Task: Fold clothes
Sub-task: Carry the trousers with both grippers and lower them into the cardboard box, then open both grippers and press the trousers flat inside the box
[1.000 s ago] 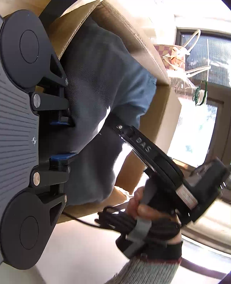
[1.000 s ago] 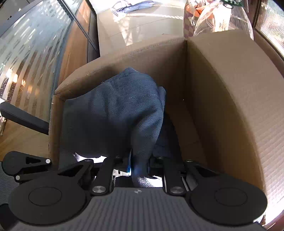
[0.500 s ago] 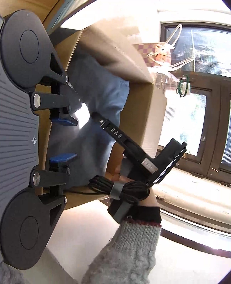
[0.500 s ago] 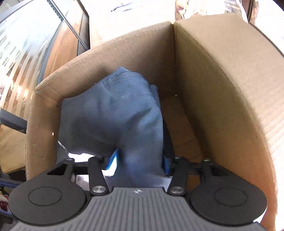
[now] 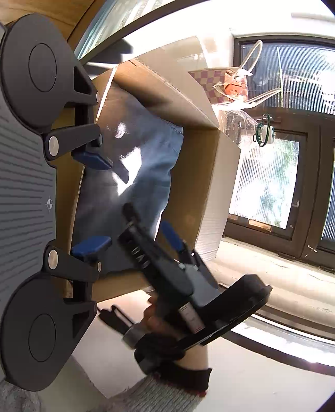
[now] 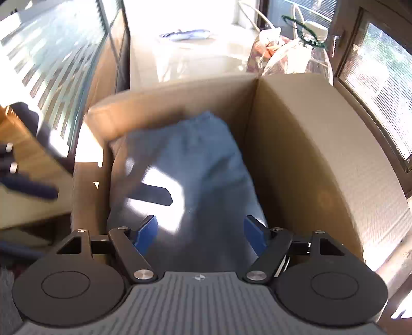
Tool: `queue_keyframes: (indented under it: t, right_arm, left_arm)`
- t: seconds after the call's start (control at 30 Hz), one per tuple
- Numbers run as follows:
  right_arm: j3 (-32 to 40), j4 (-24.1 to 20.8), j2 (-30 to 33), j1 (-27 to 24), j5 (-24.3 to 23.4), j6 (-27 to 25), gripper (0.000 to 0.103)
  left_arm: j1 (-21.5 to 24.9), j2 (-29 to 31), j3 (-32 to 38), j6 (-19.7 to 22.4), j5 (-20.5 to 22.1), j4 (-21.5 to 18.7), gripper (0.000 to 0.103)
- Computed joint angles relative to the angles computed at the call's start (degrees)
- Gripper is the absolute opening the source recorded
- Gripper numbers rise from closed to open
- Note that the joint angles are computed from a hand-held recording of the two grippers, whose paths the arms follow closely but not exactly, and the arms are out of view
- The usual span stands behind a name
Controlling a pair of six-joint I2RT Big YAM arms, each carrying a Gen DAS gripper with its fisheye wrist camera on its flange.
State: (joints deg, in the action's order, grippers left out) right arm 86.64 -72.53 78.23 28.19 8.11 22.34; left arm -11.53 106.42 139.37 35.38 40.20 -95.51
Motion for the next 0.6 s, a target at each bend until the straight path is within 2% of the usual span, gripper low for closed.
queue_keyframes:
  t: [0.1, 0.27, 0.33, 0.5, 0.6]
  right_arm:
    - [-1.69, -2.93, -0.61, 1.3, 0.71, 0.13, 0.087]
    - [-4.82, -5.53, -0.81, 0.92, -0.88, 0.55, 0.089]
    - [-5.83, -4.85, -0.04, 0.88, -1.5, 0.7, 0.094]
    - [-6.94, -2.94, 1.42, 0.15, -4.21, -1.33, 0.096]
    - [-5.8, -3.23, 0.61, 0.02, -4.72, -2.47, 0.089]
  left_arm:
    - [-0.17, 0.25, 0.43, -0.2, -0.11, 0.11, 0.069]
    - [-0.23, 0.17, 0.52, -0.91, -1.01, 0.32, 0.073]
    - [-0.13, -0.4, -0.22, -1.03, -1.48, 0.8, 0.074]
    - [0.33, -0.99, -0.75, -1.75, -2.76, 1.32, 0.074]
    - [0.72, -1.07, -0.42, -2.26, -3.14, 1.59, 0.074]
